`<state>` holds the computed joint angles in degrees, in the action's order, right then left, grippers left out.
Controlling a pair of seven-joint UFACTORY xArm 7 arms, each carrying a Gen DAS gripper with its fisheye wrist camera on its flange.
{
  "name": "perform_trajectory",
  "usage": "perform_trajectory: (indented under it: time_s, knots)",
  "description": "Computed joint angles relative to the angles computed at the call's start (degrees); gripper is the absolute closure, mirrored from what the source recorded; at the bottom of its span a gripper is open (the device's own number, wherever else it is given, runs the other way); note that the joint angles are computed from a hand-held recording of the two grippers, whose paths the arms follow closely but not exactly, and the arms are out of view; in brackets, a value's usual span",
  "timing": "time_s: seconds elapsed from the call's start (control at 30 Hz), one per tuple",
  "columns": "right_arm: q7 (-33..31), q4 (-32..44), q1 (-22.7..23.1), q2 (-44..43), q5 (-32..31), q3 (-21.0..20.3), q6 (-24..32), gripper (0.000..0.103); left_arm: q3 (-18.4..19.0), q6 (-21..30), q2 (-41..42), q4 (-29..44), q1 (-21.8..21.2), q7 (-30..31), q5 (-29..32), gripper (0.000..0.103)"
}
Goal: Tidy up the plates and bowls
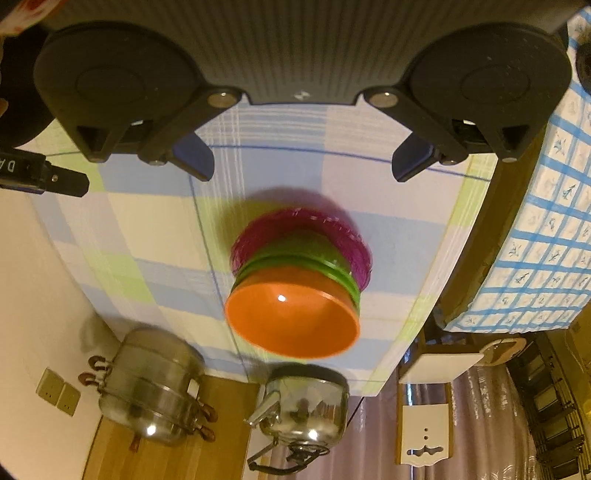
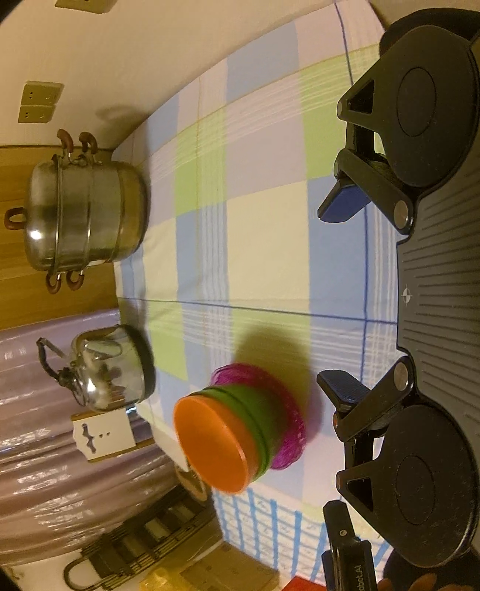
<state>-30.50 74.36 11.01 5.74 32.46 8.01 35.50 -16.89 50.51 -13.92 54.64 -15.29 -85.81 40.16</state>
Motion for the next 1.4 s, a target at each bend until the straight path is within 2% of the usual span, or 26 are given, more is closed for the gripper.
perform_trajectory:
  time_s: [0.1, 0.33, 0.57, 0.9, 1.4]
  knots:
    - [-0.98, -2.13, 0.33, -1.14, -0.39, 0.14, -1.14, 0.016, -0.31, 1.62, 0.21, -0.13, -0.57, 0.06, -0.77, 0.001]
    - [-2.96, -6.89, 1.52, -4.13, -0.10, -0.14, -1.78, 0.016, -0.68, 1.26, -0.49, -1.95, -1.70, -0.25, -3.07, 0.001]
    - [-3.69, -10.61, 2.92, -6.97, -0.52, -0.63, -2.90, 0.016, -1.89, 4.65, 0.77, -0.80, -3.24, -0.54, -1.64, 0.001]
    - [-2.54, -13.79, 4.12, -9.43, -1.43, -1.59, -4.23, 0.016, -1.65, 4.16, 0.51, -1.36, -4.56, -1.37, -1.23, 0.001]
    - [-1.74, -14.24, 4.69, -10.00, -2.32, -2.05, -4.78, 0.016, -2.00, 2.27, 0.13, -2.06, -4.43, -2.40, -0.29, 0.001]
